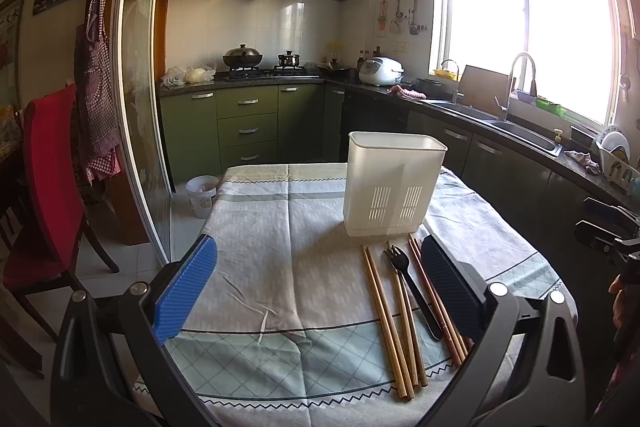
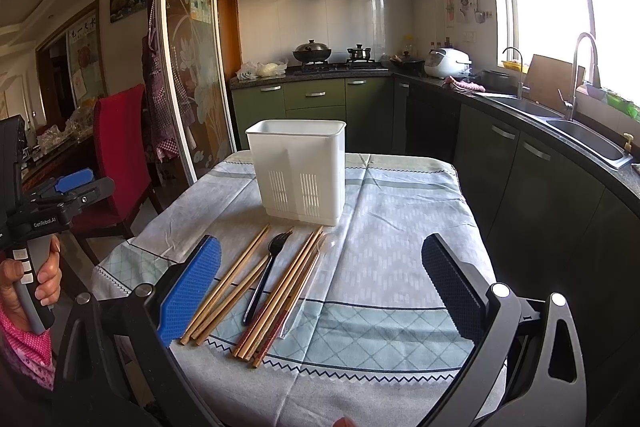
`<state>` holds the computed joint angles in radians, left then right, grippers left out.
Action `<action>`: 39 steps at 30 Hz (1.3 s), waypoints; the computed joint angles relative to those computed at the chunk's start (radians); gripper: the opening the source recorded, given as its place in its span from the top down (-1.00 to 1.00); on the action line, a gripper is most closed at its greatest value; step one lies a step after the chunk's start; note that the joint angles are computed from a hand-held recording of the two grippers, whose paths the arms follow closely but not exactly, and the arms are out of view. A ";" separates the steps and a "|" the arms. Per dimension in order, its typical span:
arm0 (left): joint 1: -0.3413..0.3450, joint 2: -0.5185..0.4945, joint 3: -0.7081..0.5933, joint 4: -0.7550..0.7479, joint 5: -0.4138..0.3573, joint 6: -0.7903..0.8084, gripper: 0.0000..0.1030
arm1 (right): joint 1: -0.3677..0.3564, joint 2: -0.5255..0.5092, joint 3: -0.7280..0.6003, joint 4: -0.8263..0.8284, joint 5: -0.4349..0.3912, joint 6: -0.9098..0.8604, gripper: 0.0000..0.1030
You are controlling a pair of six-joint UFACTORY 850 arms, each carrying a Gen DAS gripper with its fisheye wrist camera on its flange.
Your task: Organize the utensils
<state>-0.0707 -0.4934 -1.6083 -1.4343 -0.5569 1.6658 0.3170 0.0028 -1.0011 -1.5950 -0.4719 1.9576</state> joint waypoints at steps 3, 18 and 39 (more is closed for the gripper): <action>-0.001 -0.002 -0.001 0.005 0.001 -0.006 -0.89 | 0.001 -0.001 -0.002 0.008 0.000 -0.006 -0.93; -0.001 -0.001 0.000 0.007 0.000 -0.007 -0.89 | 0.001 -0.003 -0.002 0.012 -0.001 -0.007 -0.93; -0.014 -0.034 -0.053 0.139 -0.010 -0.135 -0.89 | -0.025 -0.021 -0.018 0.092 0.043 -0.099 -0.93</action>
<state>-0.0852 -0.5278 -1.6616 -1.2957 -0.5673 1.5312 0.2921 -0.0185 -1.0191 -1.5033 -0.4285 1.8583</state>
